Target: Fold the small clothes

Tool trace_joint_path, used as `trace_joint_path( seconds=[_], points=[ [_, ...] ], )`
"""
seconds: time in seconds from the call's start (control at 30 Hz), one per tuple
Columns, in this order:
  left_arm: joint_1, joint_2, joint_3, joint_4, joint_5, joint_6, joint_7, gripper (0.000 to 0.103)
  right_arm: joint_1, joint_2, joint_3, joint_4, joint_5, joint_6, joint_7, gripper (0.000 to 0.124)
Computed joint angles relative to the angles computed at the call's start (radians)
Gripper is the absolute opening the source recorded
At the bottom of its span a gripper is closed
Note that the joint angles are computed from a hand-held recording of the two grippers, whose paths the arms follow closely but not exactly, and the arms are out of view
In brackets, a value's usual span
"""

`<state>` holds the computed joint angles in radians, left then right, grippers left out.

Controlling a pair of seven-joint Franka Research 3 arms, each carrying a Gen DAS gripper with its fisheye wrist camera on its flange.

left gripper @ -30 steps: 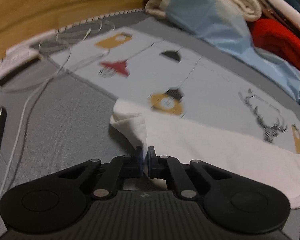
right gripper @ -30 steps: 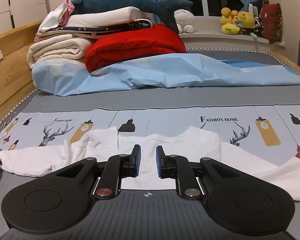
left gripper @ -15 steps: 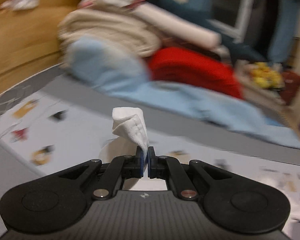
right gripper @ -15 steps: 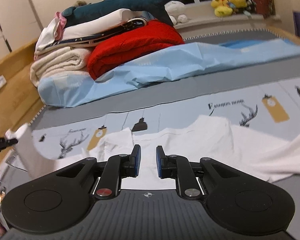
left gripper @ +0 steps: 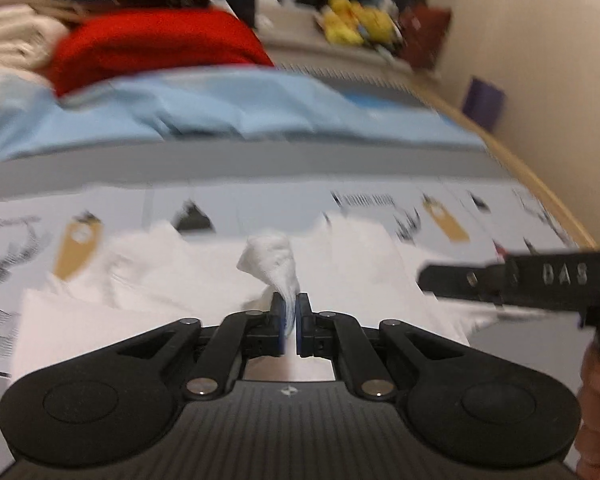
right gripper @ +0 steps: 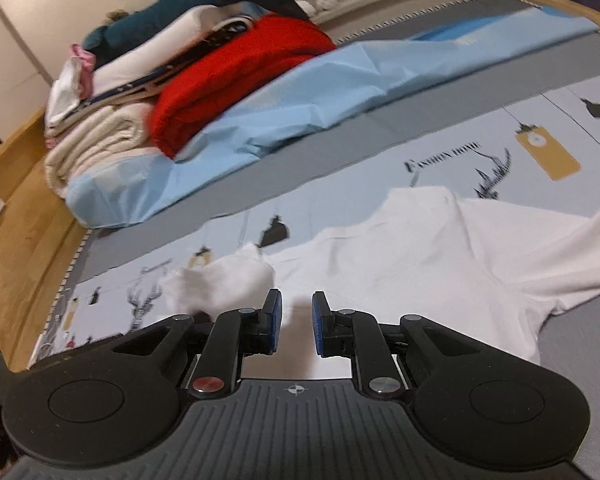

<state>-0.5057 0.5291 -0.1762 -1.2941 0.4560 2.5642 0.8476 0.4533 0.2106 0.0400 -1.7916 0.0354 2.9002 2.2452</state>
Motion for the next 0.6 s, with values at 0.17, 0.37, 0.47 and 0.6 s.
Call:
trace_joint_path(
  seconds=[0.17,0.37,0.47,0.6],
  points=[
    [0.070,-0.032,-0.033,-0.063,-0.108,0.056,0.055,0.026,0.010,0.032,-0.023,0.037,-0.026,-0.071,0.078,0.017],
    [0.071,-0.130,0.082,-0.154,0.022,0.038,-0.169,0.028,0.007,0.097,-0.013,0.115,-0.013,-0.188,0.117,0.017],
    [0.093,-0.160,0.098,-0.175,0.074,-0.049,-0.277,0.028,0.013,0.143,-0.006,0.181,-0.013,-0.299,0.112,0.023],
    [0.138,-0.201,0.090,-0.209,0.128,-0.091,-0.353,0.028,0.018,0.198,0.002,0.240,-0.005,-0.383,0.110,0.029]
  ],
)
